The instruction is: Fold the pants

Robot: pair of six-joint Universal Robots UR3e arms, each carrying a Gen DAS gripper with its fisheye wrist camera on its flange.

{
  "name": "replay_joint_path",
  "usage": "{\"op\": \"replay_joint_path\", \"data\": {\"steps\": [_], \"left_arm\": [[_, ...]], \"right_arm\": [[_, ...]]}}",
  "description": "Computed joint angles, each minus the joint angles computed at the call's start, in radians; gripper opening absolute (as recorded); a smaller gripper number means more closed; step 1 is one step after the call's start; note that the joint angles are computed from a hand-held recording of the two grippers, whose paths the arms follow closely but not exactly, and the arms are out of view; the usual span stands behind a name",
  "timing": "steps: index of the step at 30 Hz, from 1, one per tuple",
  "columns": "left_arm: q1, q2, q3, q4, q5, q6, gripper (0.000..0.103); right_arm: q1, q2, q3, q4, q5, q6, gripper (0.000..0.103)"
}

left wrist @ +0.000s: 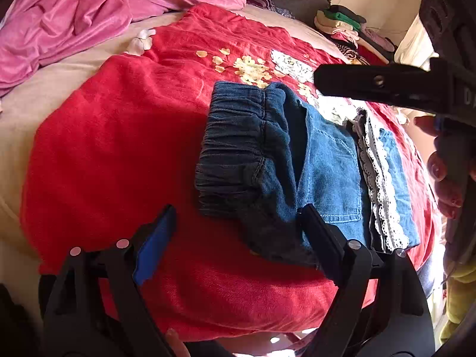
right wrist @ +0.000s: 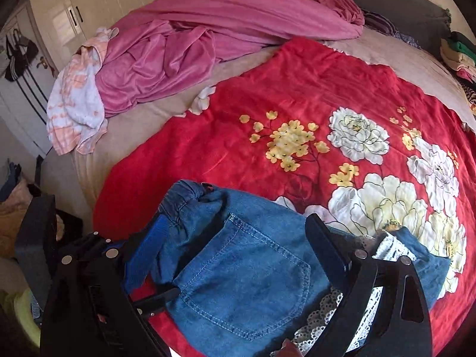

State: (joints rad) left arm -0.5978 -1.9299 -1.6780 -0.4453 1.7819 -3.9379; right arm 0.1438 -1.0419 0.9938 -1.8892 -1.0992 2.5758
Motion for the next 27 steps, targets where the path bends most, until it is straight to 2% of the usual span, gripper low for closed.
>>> {"op": "replay_joint_path", "data": {"steps": [2,5,9,10,11,12,13,15,18,21,23,27], "left_arm": [[0.012,-0.007,-0.017,0.041,-0.016,-0.001,0.078],[0.031,-0.021,-0.035,0.092,-0.056,0.004,0.059],[0.027,-0.044,-0.016,0.089,-0.053,0.015,0.056],[0.034,-0.043,-0.024,0.1,-0.064,0.014,0.056],[0.038,-0.042,-0.029,0.109,-0.069,0.012,0.056],[0.039,-0.042,-0.031,0.112,-0.068,0.01,0.056],[0.037,-0.046,-0.029,0.112,-0.064,0.007,0.056],[0.03,-0.059,-0.021,0.119,-0.05,-0.001,0.056],[0.009,-0.073,0.013,0.101,-0.015,-0.012,0.057],[-0.006,-0.079,0.046,0.072,0.002,-0.009,0.056],[0.006,-0.071,0.045,0.082,-0.023,-0.01,0.047],[-0.034,-0.071,0.14,-0.001,0.014,0.005,0.045]], "right_arm": [[0.023,0.059,-0.07,0.037,-0.003,0.006,0.093],[0.048,0.153,-0.195,0.119,0.01,0.017,0.093],[0.085,0.258,-0.306,0.176,-0.003,0.019,0.092],[0.09,0.268,-0.292,0.152,-0.009,0.028,0.089],[0.093,0.284,-0.28,0.132,-0.011,0.039,0.08],[0.093,0.294,-0.259,0.109,-0.003,0.049,0.075],[0.084,0.291,-0.227,0.084,0.021,0.047,0.074],[0.058,0.281,-0.211,0.104,0.083,0.022,0.058],[0.026,0.23,-0.174,0.134,0.137,-0.015,0.04],[-0.025,0.136,-0.053,0.107,0.214,-0.045,0.034],[-0.069,0.074,0.028,0.097,0.275,-0.061,0.033],[-0.154,-0.018,0.117,0.143,0.362,-0.127,0.033]]}}
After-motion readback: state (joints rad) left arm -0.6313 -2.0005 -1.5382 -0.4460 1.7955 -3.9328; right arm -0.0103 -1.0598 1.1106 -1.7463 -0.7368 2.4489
